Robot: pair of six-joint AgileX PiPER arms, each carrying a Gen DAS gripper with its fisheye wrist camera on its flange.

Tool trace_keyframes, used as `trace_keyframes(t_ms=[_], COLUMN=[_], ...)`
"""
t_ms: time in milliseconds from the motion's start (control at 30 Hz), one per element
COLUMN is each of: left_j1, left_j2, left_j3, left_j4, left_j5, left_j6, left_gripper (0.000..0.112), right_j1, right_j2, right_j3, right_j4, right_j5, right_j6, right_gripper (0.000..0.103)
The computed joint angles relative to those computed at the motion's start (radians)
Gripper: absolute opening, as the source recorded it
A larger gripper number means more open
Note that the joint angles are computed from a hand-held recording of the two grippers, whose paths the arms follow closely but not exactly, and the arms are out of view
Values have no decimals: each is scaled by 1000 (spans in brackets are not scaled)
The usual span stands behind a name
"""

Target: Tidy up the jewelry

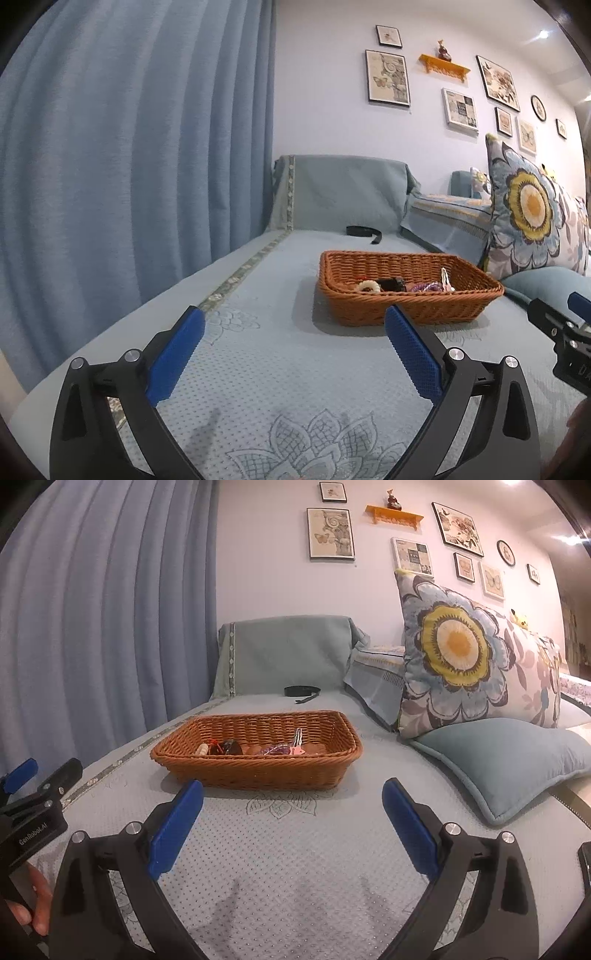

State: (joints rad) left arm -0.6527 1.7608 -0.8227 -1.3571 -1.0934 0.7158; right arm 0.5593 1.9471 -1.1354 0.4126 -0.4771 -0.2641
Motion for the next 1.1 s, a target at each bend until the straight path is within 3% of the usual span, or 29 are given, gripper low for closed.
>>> trace_keyframes(t_ms=[367,1100], left_j1=[15,17], left_j2=[0,6], left_j3=[-10,-16], left_j4=[-16,-16], left_j5=[14,15], left_j6=[8,18], left_gripper=[95,95], right_j1=[-11,1], right_j2=[13,17], right_j3=[-39,-45], right_j4=[13,43], right_j5=[73,71], right_j6=[-6,-40], right_gripper=[95,95])
